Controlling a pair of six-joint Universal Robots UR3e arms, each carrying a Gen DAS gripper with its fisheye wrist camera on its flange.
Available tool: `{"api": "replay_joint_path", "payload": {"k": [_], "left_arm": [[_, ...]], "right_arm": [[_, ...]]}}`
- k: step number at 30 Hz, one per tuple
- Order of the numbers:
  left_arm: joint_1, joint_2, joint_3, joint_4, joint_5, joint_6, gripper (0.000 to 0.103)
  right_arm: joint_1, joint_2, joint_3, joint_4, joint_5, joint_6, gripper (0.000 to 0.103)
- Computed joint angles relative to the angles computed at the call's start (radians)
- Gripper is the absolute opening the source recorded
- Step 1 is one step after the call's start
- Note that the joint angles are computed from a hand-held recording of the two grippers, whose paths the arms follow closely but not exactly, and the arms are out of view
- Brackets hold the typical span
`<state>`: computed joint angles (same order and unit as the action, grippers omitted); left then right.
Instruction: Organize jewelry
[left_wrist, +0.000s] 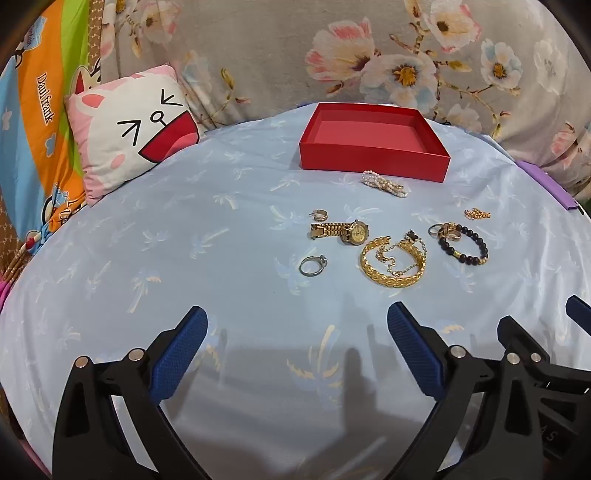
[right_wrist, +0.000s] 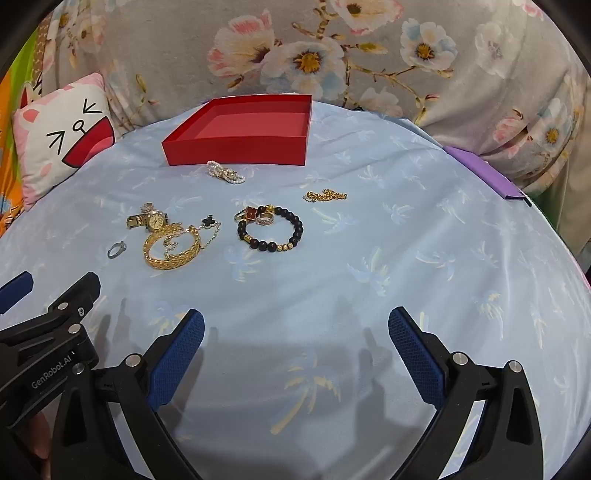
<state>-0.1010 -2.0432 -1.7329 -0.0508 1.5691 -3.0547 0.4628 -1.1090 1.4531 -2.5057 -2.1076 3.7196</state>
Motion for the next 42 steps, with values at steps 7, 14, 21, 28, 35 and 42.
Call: {"api": "replay_joint_path", "payload": {"k": [7,14,21,28,35,42], "left_arm": [[0.002,-0.001,0.003,-0.004,-0.008,-0.002,0.093],[-0.005,0.002,-0.005,0.003,0.0,-0.004,0.093],[-0.004,0.001,0.0,0.001,0.0,-0.003,0.093],[-0.005,0.001,-0.002,0.002,0.0,-0.004,0.093],[-0.006,0.002,-0.002,0.001,0.0,-0.004,0.093],[-0.004,0.003,-0.003,0.0,-0.002,-0.003,0.093]], "right_arm": [[0.003,0.0,-0.001,-0.002,-0.004,0.001,0.098],[0.0,-0.005,0.007,-0.004,-0.005,-0.003,0.098],[0.0,0.0,-0.002,0.004,-0.005,0.0,0.098],[-0.001,0.001,0.005,-0.004,-0.002,0.0,0.098],[-0.005,0.008,0.006,-0.011,0.002,0.0,0.098],[-0.005,0.007,0.009,-0.013,0.004,0.001,0.098]]}}
